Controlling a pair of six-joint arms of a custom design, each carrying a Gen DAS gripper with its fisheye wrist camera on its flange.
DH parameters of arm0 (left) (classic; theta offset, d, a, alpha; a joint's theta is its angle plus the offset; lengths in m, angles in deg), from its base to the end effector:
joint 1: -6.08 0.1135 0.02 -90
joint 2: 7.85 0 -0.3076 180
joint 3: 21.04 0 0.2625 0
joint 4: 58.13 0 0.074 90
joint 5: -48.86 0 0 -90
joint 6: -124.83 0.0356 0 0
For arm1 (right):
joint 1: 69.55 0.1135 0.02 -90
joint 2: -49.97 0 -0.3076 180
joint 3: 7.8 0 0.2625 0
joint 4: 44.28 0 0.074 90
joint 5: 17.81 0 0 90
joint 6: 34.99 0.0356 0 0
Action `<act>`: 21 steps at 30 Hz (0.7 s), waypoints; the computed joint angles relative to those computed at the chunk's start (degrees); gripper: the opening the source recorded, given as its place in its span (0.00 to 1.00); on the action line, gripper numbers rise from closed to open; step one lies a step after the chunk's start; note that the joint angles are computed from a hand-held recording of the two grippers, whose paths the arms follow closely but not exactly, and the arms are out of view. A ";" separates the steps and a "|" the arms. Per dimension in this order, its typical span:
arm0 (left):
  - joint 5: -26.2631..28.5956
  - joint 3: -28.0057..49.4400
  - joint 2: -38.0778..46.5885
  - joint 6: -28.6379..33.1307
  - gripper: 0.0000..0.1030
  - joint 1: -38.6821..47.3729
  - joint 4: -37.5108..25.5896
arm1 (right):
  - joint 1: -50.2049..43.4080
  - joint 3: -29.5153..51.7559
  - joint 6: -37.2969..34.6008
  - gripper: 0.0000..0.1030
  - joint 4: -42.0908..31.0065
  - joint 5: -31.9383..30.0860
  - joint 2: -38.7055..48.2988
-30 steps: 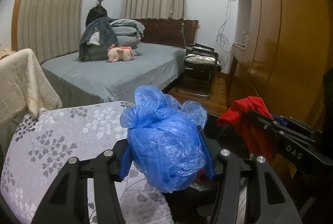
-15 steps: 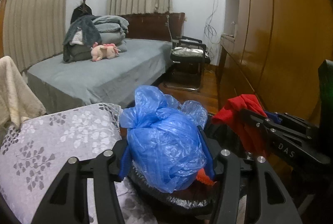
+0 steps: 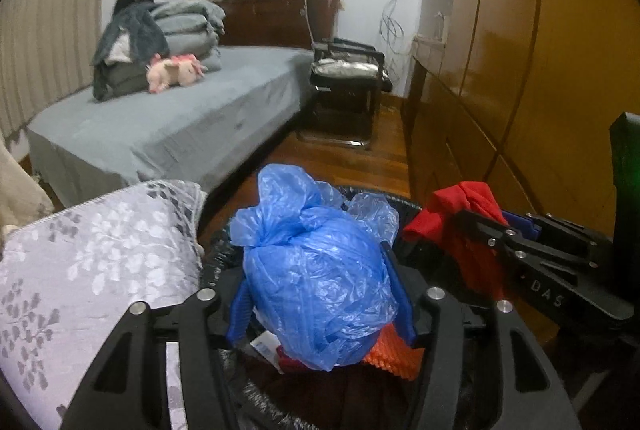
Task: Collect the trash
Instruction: 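Carry the blue bag and red cloth over the bin and open both tools, then withdraw both tools from the bin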
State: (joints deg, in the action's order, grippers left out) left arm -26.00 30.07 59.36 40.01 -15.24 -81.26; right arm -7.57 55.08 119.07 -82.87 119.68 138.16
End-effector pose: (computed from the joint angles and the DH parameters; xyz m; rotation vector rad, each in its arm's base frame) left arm 0.2174 -0.0948 0.2558 0.6571 2.1684 -0.4482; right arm 0.1597 0.2443 0.2207 0.2656 2.2070 0.0154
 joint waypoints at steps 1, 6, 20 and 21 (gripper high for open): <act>0.05 -0.03 0.53 0.18 0.63 0.06 0.48 | -0.41 -0.36 -0.20 0.46 0.43 -0.13 0.02; 1.81 -0.17 0.81 1.47 0.80 2.19 0.77 | 0.07 -0.79 2.16 0.74 -1.03 1.22 -0.03; 11.09 1.97 -11.24 9.10 0.94 19.76 -14.04 | 9.85 9.50 10.34 0.95 -15.85 5.85 -0.10; 11.83 2.16 -12.01 9.82 0.94 21.09 -15.22 | 10.59 10.48 10.51 0.95 -16.65 6.09 0.25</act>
State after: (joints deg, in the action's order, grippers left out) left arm -14.17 32.23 47.35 49.83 5.85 -96.48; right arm 3.02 65.56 129.59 -99.53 125.77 138.41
